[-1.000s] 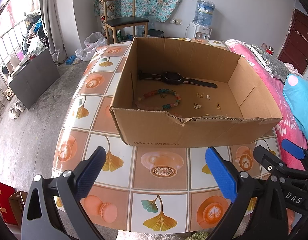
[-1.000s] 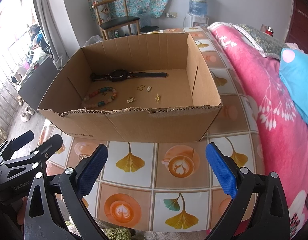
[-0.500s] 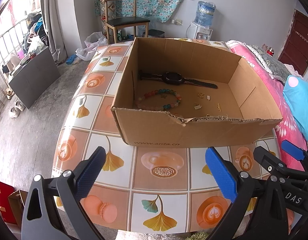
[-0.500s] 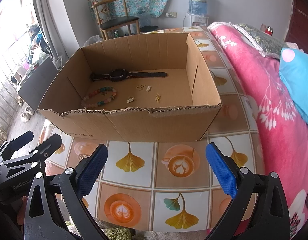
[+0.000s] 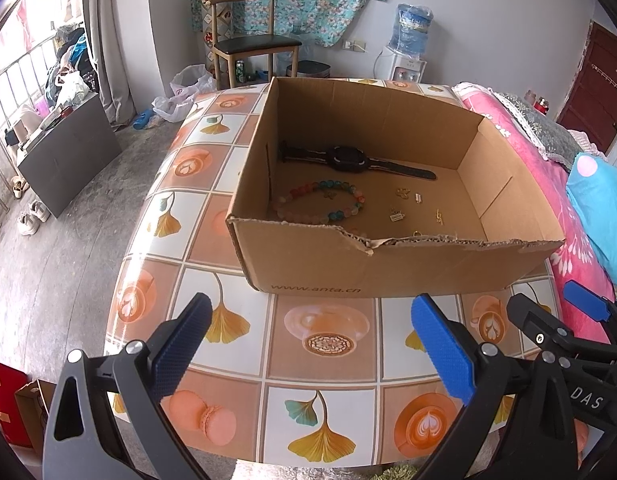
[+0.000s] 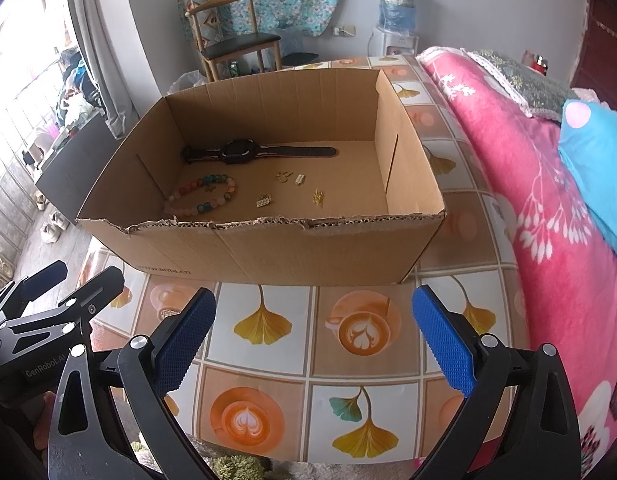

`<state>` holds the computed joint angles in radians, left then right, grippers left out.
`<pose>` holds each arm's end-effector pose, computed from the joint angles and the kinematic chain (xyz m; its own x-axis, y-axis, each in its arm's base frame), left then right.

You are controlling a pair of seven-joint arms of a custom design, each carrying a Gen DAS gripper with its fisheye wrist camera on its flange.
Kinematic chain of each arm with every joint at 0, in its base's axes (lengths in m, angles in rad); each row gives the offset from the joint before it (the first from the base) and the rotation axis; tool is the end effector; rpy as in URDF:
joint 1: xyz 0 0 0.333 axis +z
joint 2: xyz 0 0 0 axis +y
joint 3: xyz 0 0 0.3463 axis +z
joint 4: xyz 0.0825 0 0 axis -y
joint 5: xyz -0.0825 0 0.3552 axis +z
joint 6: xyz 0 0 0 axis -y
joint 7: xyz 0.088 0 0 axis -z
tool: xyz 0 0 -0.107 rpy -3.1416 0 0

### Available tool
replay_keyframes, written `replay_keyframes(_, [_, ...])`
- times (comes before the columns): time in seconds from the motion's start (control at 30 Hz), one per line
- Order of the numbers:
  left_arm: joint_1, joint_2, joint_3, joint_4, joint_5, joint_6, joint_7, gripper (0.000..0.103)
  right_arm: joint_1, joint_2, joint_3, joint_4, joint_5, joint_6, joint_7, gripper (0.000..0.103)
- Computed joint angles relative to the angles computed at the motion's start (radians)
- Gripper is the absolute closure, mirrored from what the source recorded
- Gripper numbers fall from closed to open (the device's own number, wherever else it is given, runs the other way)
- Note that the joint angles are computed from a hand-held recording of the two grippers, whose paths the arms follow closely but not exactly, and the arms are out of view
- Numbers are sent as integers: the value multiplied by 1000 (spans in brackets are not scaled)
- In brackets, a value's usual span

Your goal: Organize jewelry

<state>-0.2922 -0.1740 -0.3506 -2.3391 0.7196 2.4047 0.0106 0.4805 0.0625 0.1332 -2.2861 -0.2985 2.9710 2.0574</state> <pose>0.3794 -0.2860 0.4712 0.3979 -0.9165 0.0408 -0.7332 -0.3444 -0.5864 0.4359 0.3304 0.4457 0.4142 -0.9065 -0.0811 -0.7564 -0.2933 -0.5847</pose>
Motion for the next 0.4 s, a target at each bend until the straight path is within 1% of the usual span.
replay_keyframes(0.23, [1,-2,2,-3,-2,3,1,5,1,0,0,0,2,-2,0,8])
replay_keyframes(0.4, [-1,0,-3,9,-5,-13,-5,5,0,-1,3,2,15,-3,-11,8])
